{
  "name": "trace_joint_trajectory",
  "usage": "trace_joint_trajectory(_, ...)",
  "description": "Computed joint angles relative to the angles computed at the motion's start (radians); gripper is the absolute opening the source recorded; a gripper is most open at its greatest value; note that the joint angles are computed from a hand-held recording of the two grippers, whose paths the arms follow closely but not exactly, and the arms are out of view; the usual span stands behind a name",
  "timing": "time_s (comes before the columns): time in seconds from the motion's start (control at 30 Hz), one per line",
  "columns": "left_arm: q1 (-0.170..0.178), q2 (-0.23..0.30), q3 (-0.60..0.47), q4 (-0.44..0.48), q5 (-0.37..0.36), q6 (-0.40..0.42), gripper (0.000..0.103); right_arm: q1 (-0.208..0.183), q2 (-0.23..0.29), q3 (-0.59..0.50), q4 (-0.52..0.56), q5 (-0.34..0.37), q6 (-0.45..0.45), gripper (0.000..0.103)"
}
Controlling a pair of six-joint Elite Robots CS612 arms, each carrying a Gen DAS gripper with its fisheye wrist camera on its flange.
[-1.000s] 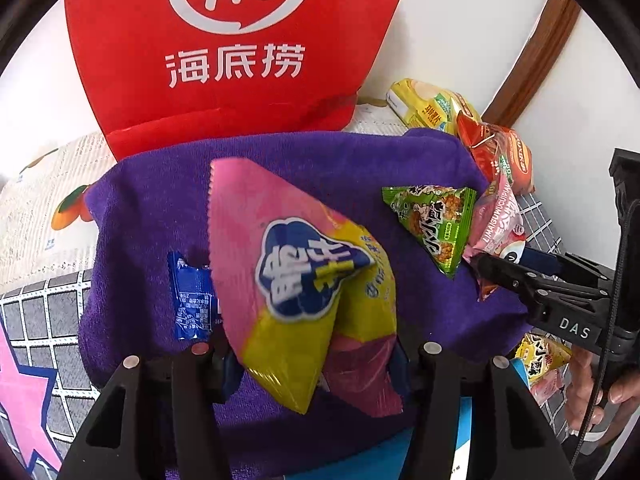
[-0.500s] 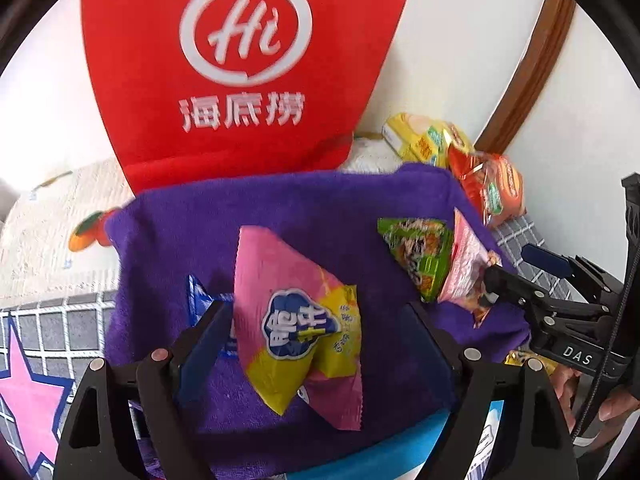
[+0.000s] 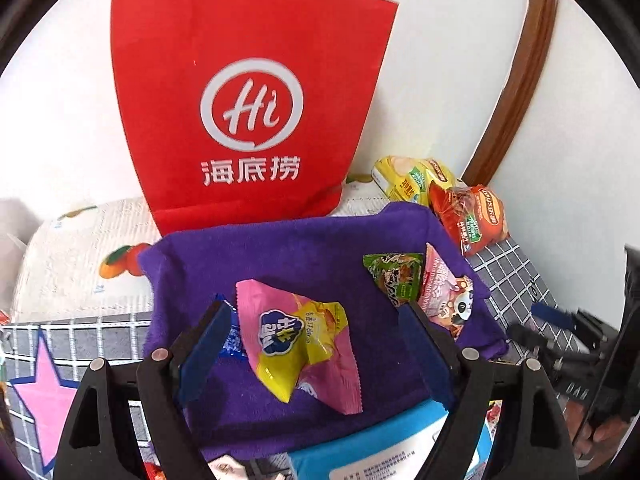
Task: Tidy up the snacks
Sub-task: 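Grasp the yellow cracker bag with the right gripper while the left gripper moves toward the red candy pack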
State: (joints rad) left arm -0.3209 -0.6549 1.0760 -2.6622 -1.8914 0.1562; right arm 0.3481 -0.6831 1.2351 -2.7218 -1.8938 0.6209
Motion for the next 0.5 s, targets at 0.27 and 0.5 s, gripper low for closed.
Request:
trace_joint_trajectory(0.27,0.015,-0.063,0.103,-0.071,0.019,0.004,0.084,0.015,-0.018,0.071,-0.014,0.027,0.025,0.071)
trace_joint_trajectory(0.5,0.046,-0.101,0.17,-0.095,0.073,-0.007,0.085,0.016,0.003,0.064,0.021,0.051,0.037,0.072)
